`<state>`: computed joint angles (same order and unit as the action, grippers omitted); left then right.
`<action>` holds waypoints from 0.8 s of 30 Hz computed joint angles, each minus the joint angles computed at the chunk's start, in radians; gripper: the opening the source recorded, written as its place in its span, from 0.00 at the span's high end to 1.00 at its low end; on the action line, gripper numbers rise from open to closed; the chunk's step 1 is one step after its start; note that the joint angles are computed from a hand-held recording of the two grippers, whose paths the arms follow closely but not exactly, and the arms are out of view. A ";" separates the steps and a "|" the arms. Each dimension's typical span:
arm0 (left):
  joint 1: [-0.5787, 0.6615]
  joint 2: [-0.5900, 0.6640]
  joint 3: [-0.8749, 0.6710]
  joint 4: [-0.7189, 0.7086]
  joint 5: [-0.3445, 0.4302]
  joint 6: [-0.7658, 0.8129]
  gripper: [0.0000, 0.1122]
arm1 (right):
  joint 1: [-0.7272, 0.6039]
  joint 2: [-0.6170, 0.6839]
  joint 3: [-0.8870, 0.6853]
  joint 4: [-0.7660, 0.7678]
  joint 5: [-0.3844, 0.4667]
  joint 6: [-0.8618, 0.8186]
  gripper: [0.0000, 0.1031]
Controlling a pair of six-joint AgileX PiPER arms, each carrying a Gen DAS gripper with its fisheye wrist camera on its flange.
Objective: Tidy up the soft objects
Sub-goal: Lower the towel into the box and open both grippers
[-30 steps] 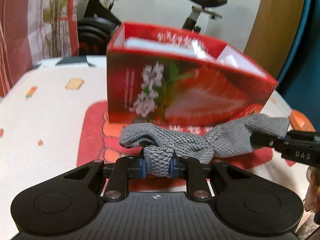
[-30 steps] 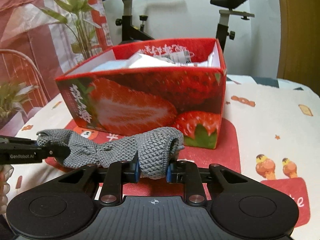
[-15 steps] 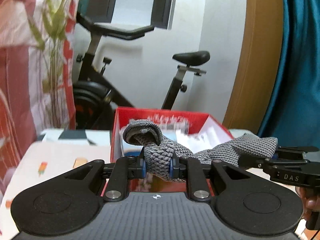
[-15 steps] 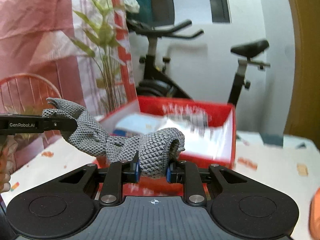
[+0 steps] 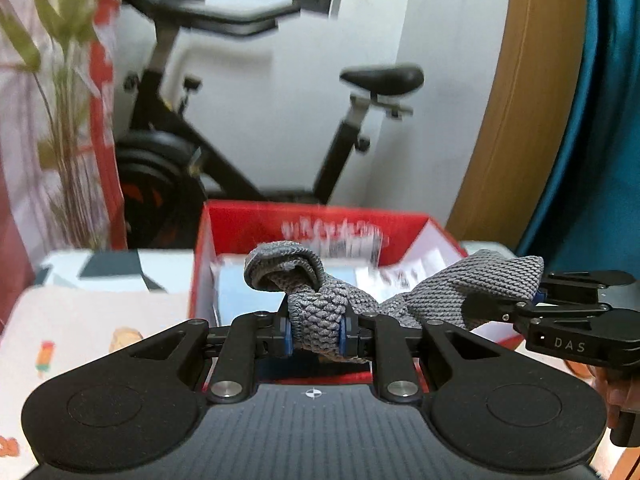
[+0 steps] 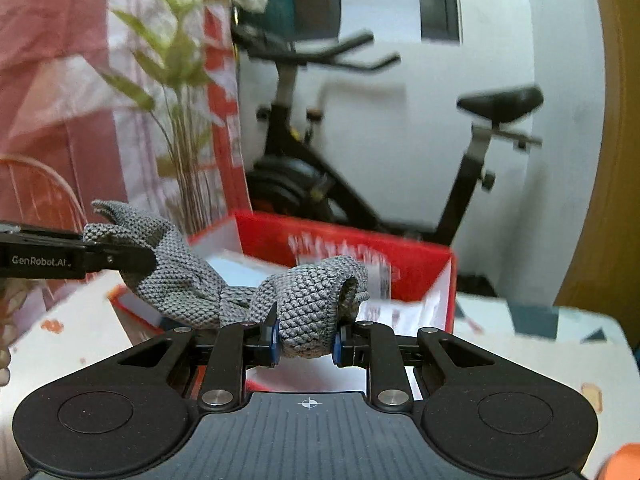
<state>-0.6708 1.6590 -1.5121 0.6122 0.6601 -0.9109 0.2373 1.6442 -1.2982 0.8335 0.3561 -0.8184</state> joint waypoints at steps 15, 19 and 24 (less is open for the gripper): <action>0.105 0.137 -0.105 -0.250 0.023 0.261 0.81 | -0.005 0.159 -0.116 -0.185 0.094 0.229 0.80; 0.134 0.122 -0.090 -0.280 -0.004 0.292 0.76 | 0.002 0.163 -0.127 -0.242 0.092 0.280 0.77; 0.150 0.070 -0.029 -0.254 -0.076 0.269 0.49 | 0.003 0.147 -0.112 -0.286 0.068 0.298 0.69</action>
